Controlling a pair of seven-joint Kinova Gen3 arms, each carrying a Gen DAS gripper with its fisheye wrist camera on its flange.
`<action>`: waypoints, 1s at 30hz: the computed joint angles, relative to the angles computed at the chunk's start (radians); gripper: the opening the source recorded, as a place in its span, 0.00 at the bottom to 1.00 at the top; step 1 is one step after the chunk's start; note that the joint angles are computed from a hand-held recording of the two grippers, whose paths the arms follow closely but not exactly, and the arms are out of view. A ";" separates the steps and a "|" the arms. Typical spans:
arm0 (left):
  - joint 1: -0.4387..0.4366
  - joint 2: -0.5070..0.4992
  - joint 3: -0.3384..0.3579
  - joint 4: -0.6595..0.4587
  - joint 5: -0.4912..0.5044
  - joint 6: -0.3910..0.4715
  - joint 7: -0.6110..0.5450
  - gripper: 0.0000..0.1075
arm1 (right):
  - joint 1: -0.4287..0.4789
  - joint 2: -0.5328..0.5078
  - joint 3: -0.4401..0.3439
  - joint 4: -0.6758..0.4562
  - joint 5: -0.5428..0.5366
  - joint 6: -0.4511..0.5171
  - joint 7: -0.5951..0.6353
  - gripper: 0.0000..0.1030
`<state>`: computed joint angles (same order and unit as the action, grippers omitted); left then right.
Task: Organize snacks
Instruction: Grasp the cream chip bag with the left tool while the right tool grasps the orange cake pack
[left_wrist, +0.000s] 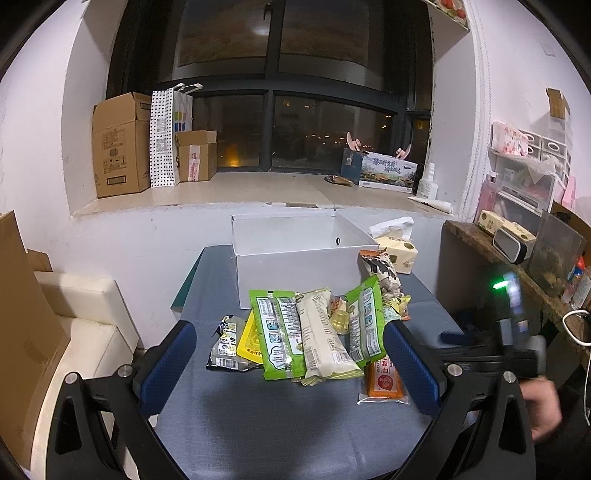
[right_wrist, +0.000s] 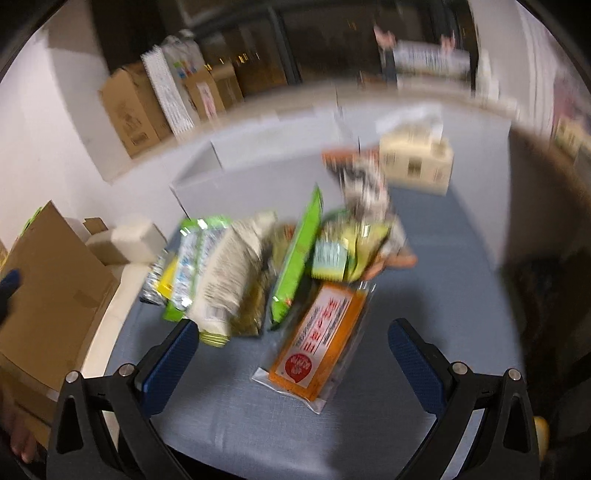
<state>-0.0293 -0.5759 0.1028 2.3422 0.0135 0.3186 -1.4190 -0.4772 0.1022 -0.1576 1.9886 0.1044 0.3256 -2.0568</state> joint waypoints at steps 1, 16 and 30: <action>-0.001 0.001 -0.003 0.001 0.007 0.001 -0.004 0.96 | 0.046 0.046 -0.033 -0.025 -0.040 0.014 0.039 1.00; 0.033 0.072 -0.017 0.011 -0.066 -0.032 0.071 0.96 | -0.203 0.329 0.112 -0.240 0.279 0.271 -0.251 0.89; -0.009 0.413 0.109 -0.096 -0.098 -0.104 0.032 0.96 | -0.052 0.034 0.023 0.034 0.200 0.124 -0.050 0.14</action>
<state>-0.0382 -0.1629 0.2115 2.2465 -0.0849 0.2146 -1.3872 -0.5292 0.1366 -0.1345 2.0226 0.3046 0.4496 -2.1072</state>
